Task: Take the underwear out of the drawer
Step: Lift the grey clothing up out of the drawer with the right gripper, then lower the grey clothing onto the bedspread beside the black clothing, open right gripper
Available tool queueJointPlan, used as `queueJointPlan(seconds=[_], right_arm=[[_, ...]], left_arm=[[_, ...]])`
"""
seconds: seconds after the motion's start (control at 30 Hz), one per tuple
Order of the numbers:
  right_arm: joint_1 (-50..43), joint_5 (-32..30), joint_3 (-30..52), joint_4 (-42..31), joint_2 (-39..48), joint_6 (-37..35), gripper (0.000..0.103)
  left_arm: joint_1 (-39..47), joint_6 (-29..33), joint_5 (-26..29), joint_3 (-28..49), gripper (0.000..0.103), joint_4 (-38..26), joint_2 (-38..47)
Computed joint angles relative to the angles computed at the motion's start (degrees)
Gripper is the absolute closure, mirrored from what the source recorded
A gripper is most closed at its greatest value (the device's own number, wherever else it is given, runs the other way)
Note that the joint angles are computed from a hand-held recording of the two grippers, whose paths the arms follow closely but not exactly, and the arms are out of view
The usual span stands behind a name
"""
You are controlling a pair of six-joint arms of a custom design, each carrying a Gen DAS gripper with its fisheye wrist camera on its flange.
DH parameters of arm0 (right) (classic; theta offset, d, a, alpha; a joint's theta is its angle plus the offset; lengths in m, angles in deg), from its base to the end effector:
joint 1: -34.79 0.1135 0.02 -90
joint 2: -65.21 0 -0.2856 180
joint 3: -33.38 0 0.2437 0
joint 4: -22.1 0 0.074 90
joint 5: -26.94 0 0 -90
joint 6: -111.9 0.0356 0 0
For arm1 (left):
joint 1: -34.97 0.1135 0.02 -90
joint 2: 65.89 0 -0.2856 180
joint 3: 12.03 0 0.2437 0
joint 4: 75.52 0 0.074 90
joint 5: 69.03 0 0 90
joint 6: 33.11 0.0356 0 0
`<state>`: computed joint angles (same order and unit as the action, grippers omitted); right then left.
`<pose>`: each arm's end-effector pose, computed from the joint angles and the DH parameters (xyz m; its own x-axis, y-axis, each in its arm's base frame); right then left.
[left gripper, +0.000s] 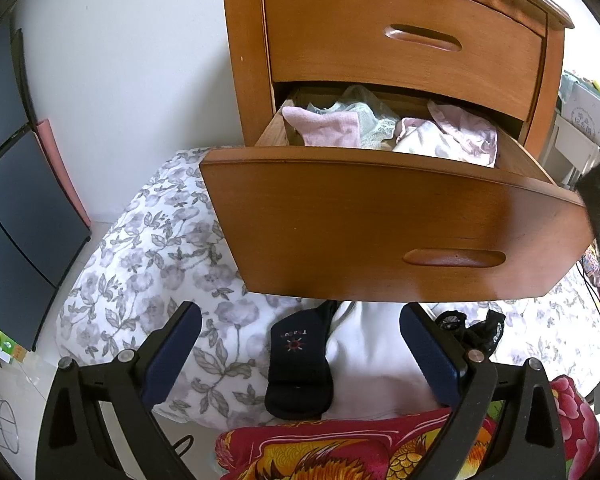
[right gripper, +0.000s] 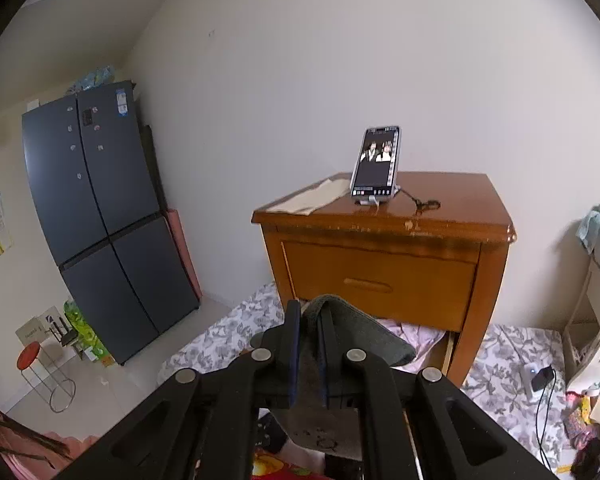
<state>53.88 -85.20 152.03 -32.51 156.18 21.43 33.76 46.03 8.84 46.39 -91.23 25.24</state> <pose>0.3132 0.1226 0.4638 -0.4229 -0.1544 -0.8929 -0.6240 0.7642 0.1634 0.3030 0.0011 0.1860 -0.7121 -0.1692 -0.6814 -0.2576 0.9658 0.0293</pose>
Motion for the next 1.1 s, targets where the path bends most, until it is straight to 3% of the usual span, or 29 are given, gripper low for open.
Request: queueJointPlan(seconds=[0.67,1.1], right_arm=[[3.00,1.73,-5.39,-4.21,2.95,-2.31,0.095],[8.04,5.35,-4.18,-8.09,16.06,-2.13,0.095]], left_arm=[[0.04,0.05,0.02,0.00,0.004,-0.13,-0.24],[0.31,-0.20,0.81,0.17,0.004,-0.23,-0.15]])
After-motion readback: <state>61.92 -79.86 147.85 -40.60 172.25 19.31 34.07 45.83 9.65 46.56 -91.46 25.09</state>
